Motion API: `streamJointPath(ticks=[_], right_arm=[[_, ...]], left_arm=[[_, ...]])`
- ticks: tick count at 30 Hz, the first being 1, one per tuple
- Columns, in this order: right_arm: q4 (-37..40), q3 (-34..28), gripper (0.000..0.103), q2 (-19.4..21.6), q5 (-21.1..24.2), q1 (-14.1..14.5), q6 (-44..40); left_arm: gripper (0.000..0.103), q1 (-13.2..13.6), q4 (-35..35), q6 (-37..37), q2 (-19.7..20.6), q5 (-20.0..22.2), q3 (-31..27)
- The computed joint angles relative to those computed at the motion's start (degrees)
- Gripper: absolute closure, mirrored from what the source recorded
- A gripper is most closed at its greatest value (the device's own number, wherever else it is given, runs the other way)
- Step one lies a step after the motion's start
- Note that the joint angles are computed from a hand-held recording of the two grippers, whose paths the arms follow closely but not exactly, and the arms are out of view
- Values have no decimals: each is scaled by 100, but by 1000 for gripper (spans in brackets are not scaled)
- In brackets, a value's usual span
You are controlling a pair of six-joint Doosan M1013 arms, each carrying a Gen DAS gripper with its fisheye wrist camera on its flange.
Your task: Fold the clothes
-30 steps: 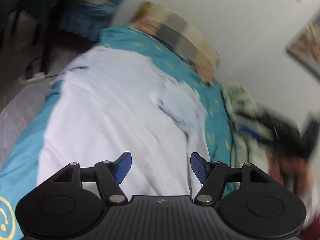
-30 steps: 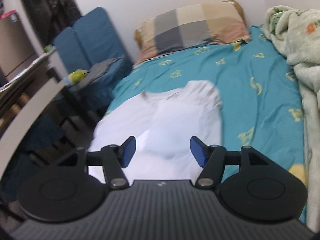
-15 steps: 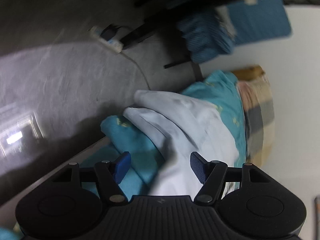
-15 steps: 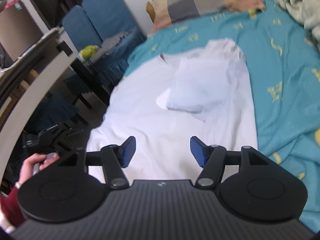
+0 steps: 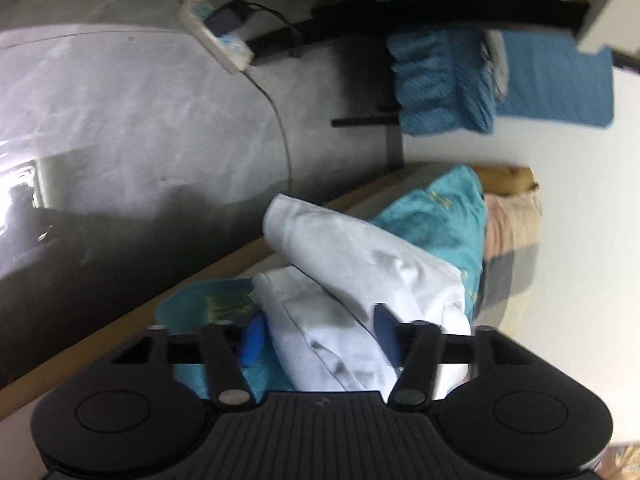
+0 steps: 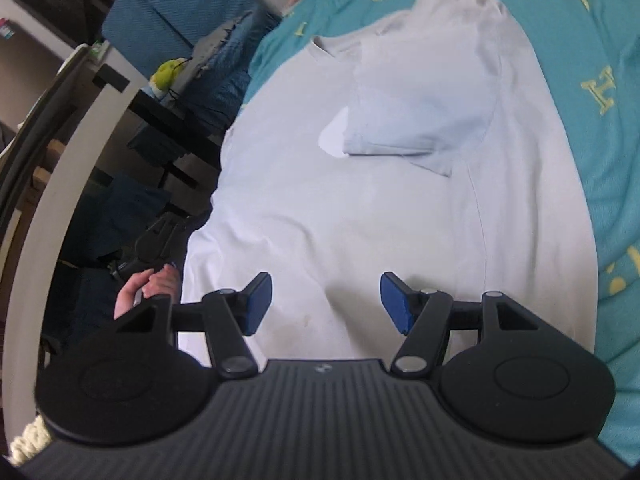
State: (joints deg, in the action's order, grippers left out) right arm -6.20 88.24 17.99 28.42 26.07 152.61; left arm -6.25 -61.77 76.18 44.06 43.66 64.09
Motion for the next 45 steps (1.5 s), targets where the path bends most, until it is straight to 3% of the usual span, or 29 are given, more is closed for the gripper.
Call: streamJointPath(ticks=[1,2,6,12,18,25,32,35,37,40,45], right_arm=[[24,7,39,0,-8,-9,48],[-11,11,39,-4,-22,-10,123],[-521,12,39,-43,-18,23,667],[-1589,42,40,-155,107,96,1715],[-2427,260,39,-380,56,68,2702],[-3506,710,39,-754,-50,-11,3985],[-4114,1110,39,-1010,-35,-203,4808],[-4143,1258,39,-1055,-338,-316,5004],[-4139,1295,39,-1054,-512,-363,4960],[-4135,1258,39,-1001,-639,-381,4728],[-4387,1270,39,-1001,-1003,-386,4673]], left_arm=[[91,-12,24,48,-5,-52,-5],[100,-25,47,97,-11,-105,-10],[101,-117,621,262,-162,-568,-17],[101,-531,2904,667,-583,-1252,-223],[101,-1178,4627,1390,-710,-1151,-909],[101,-2076,4997,2678,-673,-933,-1236],[100,-2728,5665,2318,-441,-688,-1072],[94,-2846,5769,2094,-339,-563,-1021],[75,-2842,5705,2200,-422,-570,-840],[56,-2784,5513,2439,-567,-641,-586],[49,-2550,4970,2687,-1303,-877,309]])
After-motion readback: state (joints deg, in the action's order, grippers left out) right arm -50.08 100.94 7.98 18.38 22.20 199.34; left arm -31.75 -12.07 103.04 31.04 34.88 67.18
